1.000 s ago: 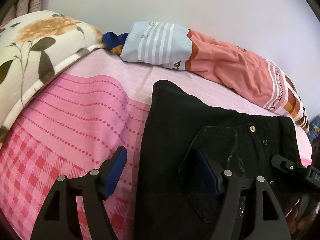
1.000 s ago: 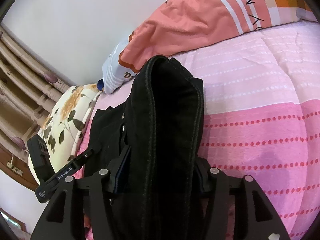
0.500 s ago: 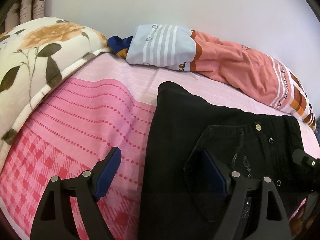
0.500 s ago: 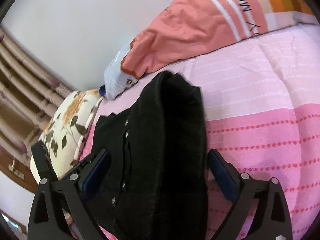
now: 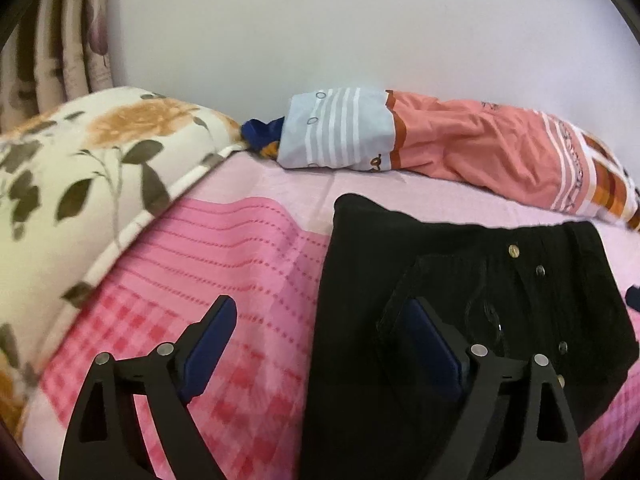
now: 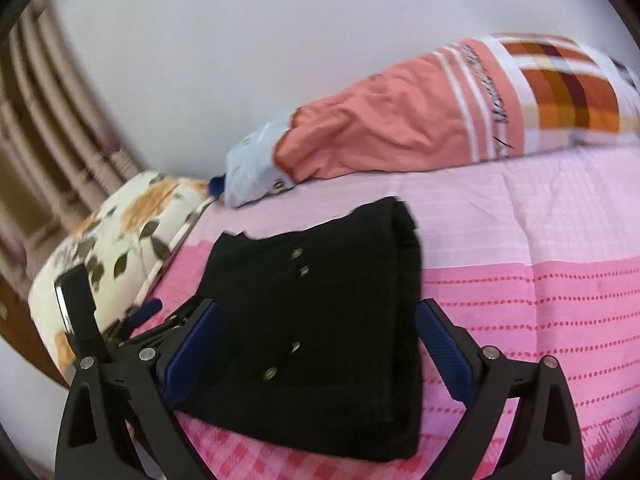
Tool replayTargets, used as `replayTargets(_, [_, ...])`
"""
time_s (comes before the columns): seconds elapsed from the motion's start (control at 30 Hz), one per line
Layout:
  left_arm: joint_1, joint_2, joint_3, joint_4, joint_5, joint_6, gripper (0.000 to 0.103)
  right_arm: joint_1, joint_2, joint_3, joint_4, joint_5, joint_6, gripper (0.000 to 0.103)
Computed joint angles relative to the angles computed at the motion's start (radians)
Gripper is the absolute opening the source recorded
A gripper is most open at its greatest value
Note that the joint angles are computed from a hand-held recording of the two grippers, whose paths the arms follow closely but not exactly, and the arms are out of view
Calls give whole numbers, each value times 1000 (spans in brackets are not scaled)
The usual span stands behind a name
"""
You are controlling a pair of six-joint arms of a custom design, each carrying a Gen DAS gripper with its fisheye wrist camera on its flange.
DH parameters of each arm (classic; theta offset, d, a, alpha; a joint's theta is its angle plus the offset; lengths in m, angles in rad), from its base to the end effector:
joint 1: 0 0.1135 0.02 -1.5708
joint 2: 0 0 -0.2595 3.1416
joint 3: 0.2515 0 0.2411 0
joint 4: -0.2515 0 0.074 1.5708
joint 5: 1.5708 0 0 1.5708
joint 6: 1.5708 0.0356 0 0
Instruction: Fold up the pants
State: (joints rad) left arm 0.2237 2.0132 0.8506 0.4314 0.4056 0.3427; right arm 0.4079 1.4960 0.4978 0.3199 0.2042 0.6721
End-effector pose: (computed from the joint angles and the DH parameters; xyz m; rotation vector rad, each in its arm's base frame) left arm 0.3525 0.0658 0.0862 0.3365 2.2108 -0.1619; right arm 0.2437 0.0974 0.1402 0.4064 2.2197 0.3563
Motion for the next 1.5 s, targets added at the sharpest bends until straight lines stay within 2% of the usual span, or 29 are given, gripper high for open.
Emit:
replayTargets(0.1, [11,-68,-69,8,-9,4,90,38,-9,5,-20,8,16,96])
replayTargets(0.33, [71,-295,-195,-49,67,-1,97,109,-103,2,-109,73,63,96])
replayTargets(0.53, [138,-452,-228,-151,140,-12,100,179,-226,5,-214,153,89,99])
replayTargets(0.67, [170,-556,-255,-184,131,-17,100,225,-295,20,-284,200,98,99])
replayTargets(0.83, [249,-702,-312,-170,169,-53,103,290,-356,45,-367,267,113,99])
replayTargets(1.03, [355,-870,-405,-23,227,-237,103,348,-406,67,-443,327,133,101])
replayTargets(1.07, [373,-882,-398,-36,249,-248,103,353,-415,67,-452,331,139,101])
replayTargets(1.13, [394,-895,-369,-98,287,-225,103,361,-430,68,-469,338,149,101])
replayTargets(1.2, [390,-902,-324,-196,299,-142,103,367,-439,71,-479,344,155,101])
replayTargets(1.27, [388,-916,-318,-224,315,-91,103,381,-444,75,-490,357,164,101])
replayTargets(1.33, [388,-938,-334,-217,317,-88,103,396,-451,79,-502,372,171,101])
replayTargets(1.4, [396,-950,-324,-265,331,-85,103,411,-454,84,-517,394,180,101])
replayTargets(1.5, [388,-986,-339,-278,269,-102,103,425,-464,87,-534,406,196,101])
